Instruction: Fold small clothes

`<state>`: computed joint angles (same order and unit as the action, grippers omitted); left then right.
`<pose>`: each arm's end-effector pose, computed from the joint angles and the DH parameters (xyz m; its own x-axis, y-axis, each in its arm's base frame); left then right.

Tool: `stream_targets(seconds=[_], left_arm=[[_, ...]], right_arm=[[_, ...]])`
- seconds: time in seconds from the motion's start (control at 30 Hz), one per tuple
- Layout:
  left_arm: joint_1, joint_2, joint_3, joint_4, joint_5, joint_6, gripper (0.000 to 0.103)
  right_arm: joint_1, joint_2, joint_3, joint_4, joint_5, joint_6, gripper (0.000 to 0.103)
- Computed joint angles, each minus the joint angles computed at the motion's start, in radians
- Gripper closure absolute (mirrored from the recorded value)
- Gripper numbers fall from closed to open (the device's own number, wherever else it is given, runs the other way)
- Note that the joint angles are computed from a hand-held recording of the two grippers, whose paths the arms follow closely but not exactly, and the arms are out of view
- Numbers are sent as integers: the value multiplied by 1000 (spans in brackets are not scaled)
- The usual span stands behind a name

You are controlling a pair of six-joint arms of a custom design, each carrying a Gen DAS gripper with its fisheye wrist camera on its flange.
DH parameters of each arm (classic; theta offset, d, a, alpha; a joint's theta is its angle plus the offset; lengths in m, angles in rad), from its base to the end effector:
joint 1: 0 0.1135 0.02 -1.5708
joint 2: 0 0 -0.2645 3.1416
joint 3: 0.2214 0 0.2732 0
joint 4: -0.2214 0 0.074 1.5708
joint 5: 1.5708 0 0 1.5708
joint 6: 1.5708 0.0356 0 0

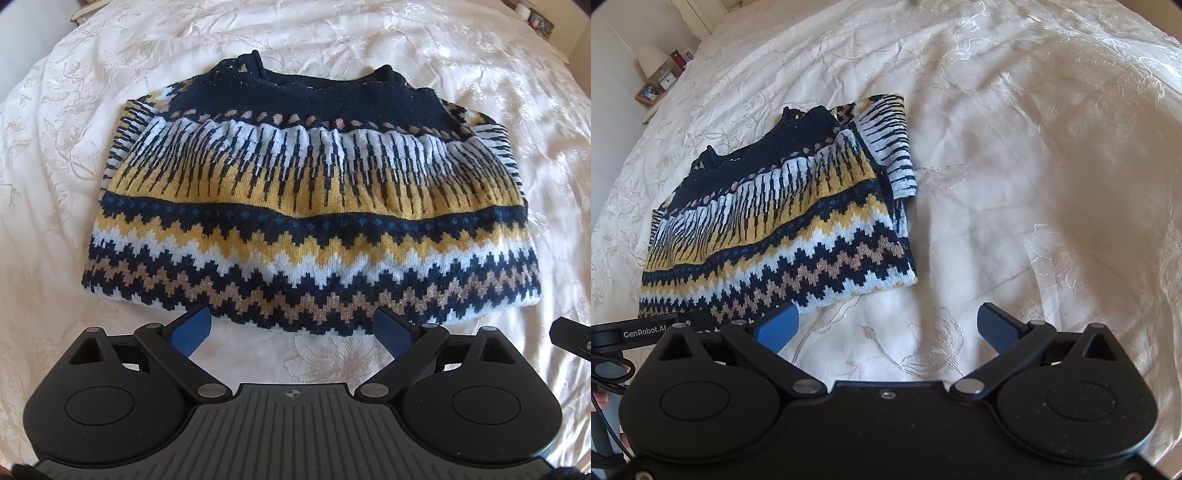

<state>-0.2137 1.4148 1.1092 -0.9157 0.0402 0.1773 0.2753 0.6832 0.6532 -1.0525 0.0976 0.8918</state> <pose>0.2818 -0.0626 0.2489 -0.8640 0.3679 -0.3437 0.3838 0.9231 0.0232 0.1303 0.0332 0.2358 -0.7100 0.6043 -0.3616 0.5191 0.7961 0.3110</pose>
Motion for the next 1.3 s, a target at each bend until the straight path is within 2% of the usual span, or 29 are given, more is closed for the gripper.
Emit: stream_targets(seconds=[0.27,0.4,0.53,0.63,0.73,1.3], left_arm=[[-38,86,59,15,-26,-94,8],[-59,151,111,21,-56,-111,8],[-81,263,184,-22,-100,-114,7],[-87,324,214,-34,-116,-108,0],[-91,361,233,-38,-121,-107,0],[-92,432,266,-28,-114,-101,0]], right_arm=[[-143,29,-19,41,-101,-149,1],[-206,66,-17,72,-141,-207,1],[-239,115,-10,105,-167,-242,1],[-251,146,-3,123,-180,-264,1],[-270,166,4,135,-195,-282,1],[-432,320,24,246,-323,-385,1]])
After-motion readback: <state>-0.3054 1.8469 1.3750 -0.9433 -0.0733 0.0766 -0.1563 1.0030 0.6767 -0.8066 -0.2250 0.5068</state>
